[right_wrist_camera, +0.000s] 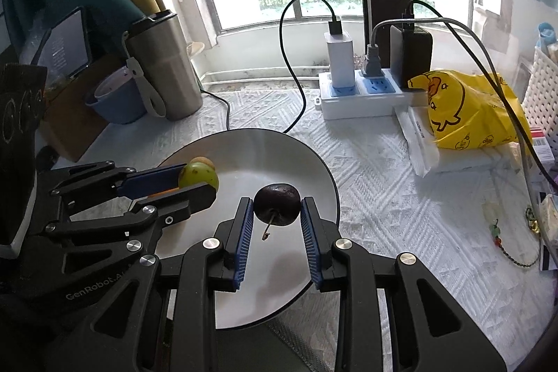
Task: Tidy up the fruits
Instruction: 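Carry the plum and green fruit into the white bowl and open both tools, then withdraw both open tools from the bowl back over the mat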
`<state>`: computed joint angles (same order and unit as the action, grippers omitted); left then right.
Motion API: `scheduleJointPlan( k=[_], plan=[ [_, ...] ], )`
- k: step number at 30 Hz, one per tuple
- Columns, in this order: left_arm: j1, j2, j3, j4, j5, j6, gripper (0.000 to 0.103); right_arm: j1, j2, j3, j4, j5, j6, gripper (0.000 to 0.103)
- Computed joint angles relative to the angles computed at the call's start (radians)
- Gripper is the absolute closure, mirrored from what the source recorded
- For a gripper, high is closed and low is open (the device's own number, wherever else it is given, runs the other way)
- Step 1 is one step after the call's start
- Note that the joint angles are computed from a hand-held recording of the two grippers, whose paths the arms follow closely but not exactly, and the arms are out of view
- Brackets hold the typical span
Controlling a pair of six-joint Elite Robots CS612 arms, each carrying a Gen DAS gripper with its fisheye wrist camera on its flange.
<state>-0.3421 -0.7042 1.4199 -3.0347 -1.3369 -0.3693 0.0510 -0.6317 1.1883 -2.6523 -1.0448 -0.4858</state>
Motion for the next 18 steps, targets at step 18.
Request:
scheduleJointPlan(
  k=[18],
  plan=[
    [-0.014,-0.057,0.078,-0.086,0.038,-0.044,0.057,-0.005,-0.052,0.073,-0.092,-0.013,0.033,0.062]
  ],
)
